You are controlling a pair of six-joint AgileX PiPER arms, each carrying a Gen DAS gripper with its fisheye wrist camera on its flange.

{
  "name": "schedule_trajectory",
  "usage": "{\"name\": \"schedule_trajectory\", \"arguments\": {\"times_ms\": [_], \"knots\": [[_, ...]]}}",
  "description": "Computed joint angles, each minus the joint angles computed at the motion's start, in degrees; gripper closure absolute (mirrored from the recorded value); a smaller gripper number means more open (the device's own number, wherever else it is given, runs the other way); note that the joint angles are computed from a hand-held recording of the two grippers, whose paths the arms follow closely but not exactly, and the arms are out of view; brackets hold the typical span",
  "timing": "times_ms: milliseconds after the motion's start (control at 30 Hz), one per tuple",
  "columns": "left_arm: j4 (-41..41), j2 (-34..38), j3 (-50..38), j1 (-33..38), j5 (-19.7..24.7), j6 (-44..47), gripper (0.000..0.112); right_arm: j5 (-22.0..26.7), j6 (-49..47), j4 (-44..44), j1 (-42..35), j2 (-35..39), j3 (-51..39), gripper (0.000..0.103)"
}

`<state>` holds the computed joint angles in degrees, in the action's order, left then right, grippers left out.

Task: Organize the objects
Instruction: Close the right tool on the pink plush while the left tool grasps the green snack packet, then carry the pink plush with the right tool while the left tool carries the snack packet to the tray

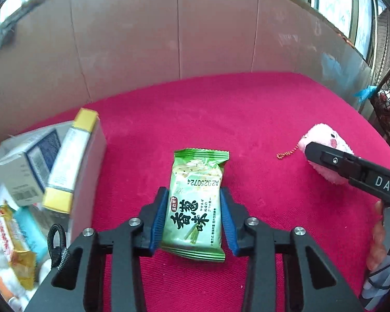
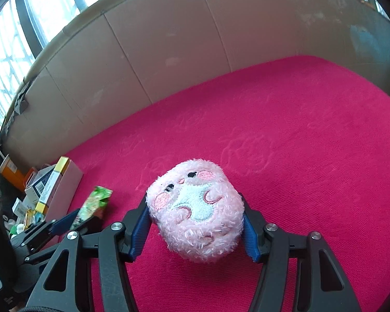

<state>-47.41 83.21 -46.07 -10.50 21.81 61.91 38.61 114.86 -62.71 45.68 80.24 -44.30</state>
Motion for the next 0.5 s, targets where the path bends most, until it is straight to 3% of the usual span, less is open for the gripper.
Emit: {"name": "schedule_trajectory", "arguments": {"times_ms": [233, 367, 433, 500], "knots": [[-19.77, -7.44, 7.34, -0.95, -5.16, 23.34, 0.074, 3.91, 0.31, -0.64, 2.52, 2.45, -2.85, 0.038], [-23.57, -9.79, 9.17, -1.01, -6.49, 26.7, 0.074, 6.95, 2.28, -1.76, 4.06, 1.63, -2.22, 0.038], [-25.08, -10.64, 9.39, -0.63, -7.08, 27.39, 0.074, 11.45, 3.73, -2.37, 6.27, 1.68, -2.6, 0.038], [-23.74, -11.79, 9.73, 0.66, -5.58, 25.29, 0.074, 20.44, 3.2, -1.96, 10.76, 3.57, -5.38, 0.038]]}}
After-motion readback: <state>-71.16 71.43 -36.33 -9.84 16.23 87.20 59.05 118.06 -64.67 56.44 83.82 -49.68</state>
